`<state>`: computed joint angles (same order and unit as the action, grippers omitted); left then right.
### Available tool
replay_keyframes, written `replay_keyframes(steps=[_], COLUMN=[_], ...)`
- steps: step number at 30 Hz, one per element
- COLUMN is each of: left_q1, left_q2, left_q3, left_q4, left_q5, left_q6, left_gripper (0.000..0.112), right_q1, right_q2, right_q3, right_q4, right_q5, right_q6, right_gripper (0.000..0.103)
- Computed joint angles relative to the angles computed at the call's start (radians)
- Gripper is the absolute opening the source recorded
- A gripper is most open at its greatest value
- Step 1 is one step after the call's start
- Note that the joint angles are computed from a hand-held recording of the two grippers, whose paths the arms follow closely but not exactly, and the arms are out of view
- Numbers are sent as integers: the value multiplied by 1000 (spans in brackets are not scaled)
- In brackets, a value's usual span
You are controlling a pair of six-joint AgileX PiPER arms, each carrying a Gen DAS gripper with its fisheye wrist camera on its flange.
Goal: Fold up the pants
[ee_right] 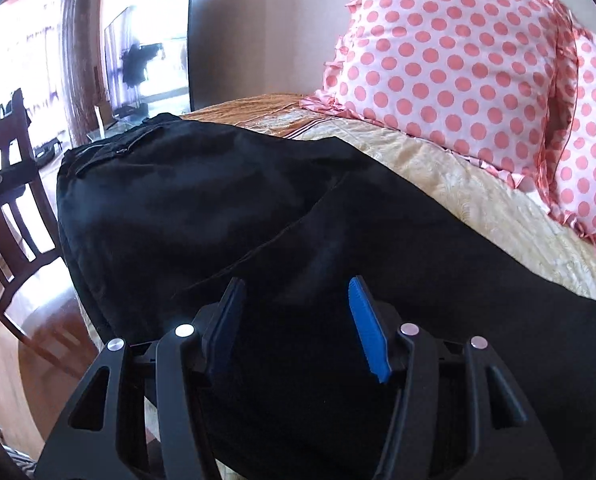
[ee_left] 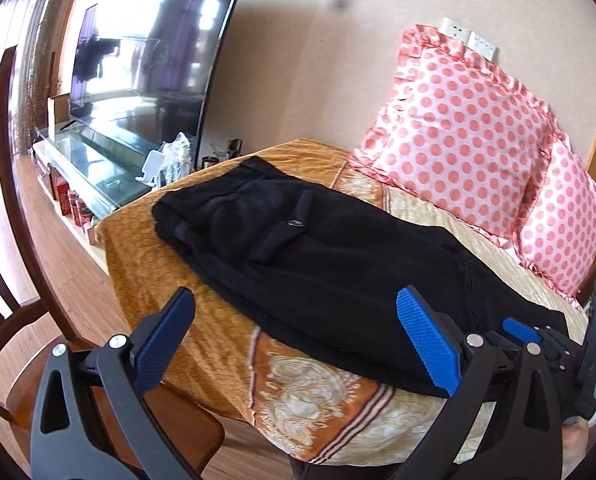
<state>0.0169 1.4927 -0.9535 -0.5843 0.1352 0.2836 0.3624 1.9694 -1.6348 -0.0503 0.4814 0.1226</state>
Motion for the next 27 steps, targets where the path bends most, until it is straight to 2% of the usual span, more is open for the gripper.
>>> replay_keyframes(steps=[1, 2, 3, 5, 7, 8, 12, 16, 19, 27], left_q1=[25, 52, 77, 137, 189, 216, 310, 381, 401, 451], left_q2=[5, 14, 21, 57, 105, 131, 269, 398, 452, 540], left_q3=[-10, -23, -30, -72, -135, -169, -355, -504, -557, -626], left_q4=[-95, -195, -295, -417, -434, -448, -416, -447, -463, -590], left_q5=[23, 52, 79, 155, 243, 293, 493, 662, 728, 838], left_q6=[87, 179, 270, 373, 370, 377, 256, 158, 127, 133], left_gripper=[101, 101, 101, 101, 101, 101, 101, 100, 99, 100], right_q1=[0, -4, -2, 7, -8, -25, -66, -61, -61, -65], right_q2=[-7, -18, -7, -17, -28, -32, -25, -44, -39, -37], right_q3=[9, 26, 10, 29, 41, 48, 57, 80, 74, 82], right_q4=[-9, 1, 7, -19, 56, 133, 297, 306, 309, 318], right_q5=[-9, -22, 6, -1, 9, 11, 25, 7, 3, -13], right_q6=[16, 21, 3, -6, -76, -129, -225, -233, -241, -249], right_gripper=[72, 79, 81, 81, 82, 86, 91, 91, 92, 95])
